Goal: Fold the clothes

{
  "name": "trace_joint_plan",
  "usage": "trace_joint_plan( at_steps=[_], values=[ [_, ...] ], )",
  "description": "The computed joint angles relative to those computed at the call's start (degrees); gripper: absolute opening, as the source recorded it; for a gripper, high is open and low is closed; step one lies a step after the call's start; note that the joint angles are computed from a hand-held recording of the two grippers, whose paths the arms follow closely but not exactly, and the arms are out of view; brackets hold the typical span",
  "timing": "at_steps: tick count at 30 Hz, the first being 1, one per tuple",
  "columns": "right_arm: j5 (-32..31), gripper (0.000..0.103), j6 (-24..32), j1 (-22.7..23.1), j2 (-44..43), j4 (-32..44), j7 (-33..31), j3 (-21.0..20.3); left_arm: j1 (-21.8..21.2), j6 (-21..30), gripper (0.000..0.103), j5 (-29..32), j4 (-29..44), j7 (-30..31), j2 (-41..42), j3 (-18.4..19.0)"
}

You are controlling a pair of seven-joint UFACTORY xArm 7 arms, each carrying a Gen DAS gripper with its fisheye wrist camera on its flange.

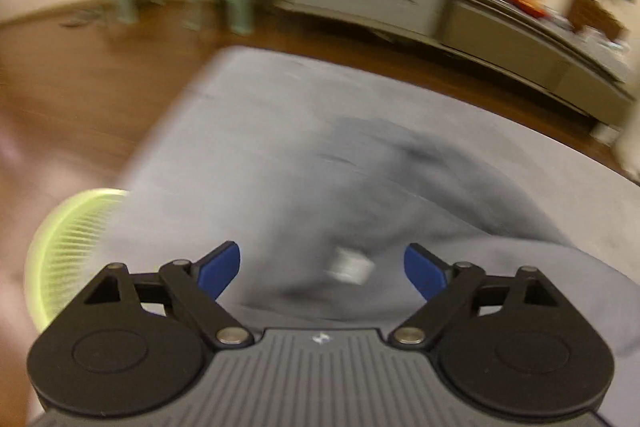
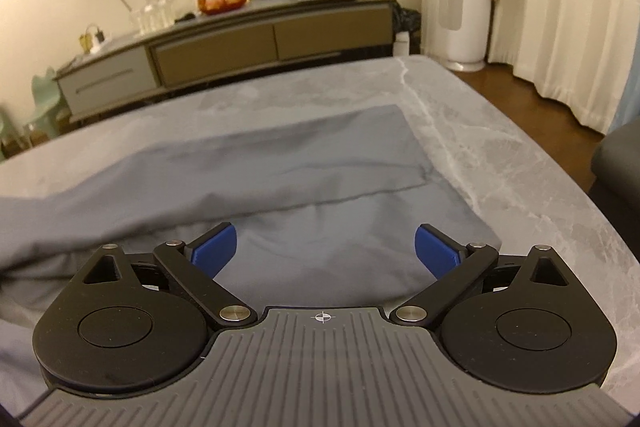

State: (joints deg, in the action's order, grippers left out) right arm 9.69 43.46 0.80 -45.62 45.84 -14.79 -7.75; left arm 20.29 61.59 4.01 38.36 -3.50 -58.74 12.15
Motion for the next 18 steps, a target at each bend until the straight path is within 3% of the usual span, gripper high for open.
trace_joint_plan(
  at_steps=[1, 2, 3, 4, 6, 8, 9, 13, 14, 15, 18],
  values=[
    [-0.3, 0.098, -0.13, -0.21, 0.02, -0.19, 0.1, 0.36, -2.52, 0.27, 0.041, -1.47, 0.25, 1.58, 0.0, 0.7],
    [-0.61, 0.098, -0.31, -0.42, 0.08, -0.36, 0.22, 0.67, -4.84, 0.44, 0.015, -3.12, 0.53, 3.29, 0.11, 1.24],
    [-0.95, 0.098, -0.38, -0.64, 0.19, -0.47, 0.34, 0.9, -6.99, 0.59, 0.004, -4.96, 0.84, 5.26, 0.32, 1.7],
    [-1.27, 0.098, -0.42, -0.87, 0.3, -0.51, 0.5, 1.08, -8.65, -0.93, 0.004, -6.66, 0.93, 6.42, -0.28, 1.53],
    [-1.9, 0.098, -0.57, -1.41, 0.67, -0.43, 0.9, 1.29, -11.43, -8.99, 0.004, -11.0, 0.1, 6.06, -4.05, 1.62],
    [-2.51, 0.097, -1.35, -2.01, 1.14, -0.43, 1.46, 1.6, -10.62, -18.87, 0.004, -18.27, 1.3, -1.04, -4.72, 4.07],
    [-2.92, 0.097, -1.78, -2.25, 1.41, -0.47, 1.66, 1.84, -7.7, -20.37, 0.004, -18.67, 1.35, -2.99, -2.46, 4.11],
    [-4.98, 0.097, -3.16, -2.94, 2.77, -0.62, 1.69, 2.77, 4.1, -16.35, 0.006, -11.74, 7.68, -15.16, 10.3, 2.5],
    [-5.31, 0.097, -3.24, -2.97, 3.02, -0.58, 1.64, 2.85, 4.53, -12.46, 0.012, -8.62, 8.11, -15.32, 11.37, 1.59],
    [-5.44, 0.097, -3.04, -2.84, 3.17, -0.48, 1.49, 2.76, 4.87, -10.26, 0.025, -7.9, 7.72, -14.97, 10.04, 1.47],
    [-5.09, 0.097, -2.79, -2.33, 2.84, -0.32, 1.04, 2.15, 4.99, -7.89, 0.051, -6.38, 3.84, -14.63, 2.32, 1.22]
  ],
)
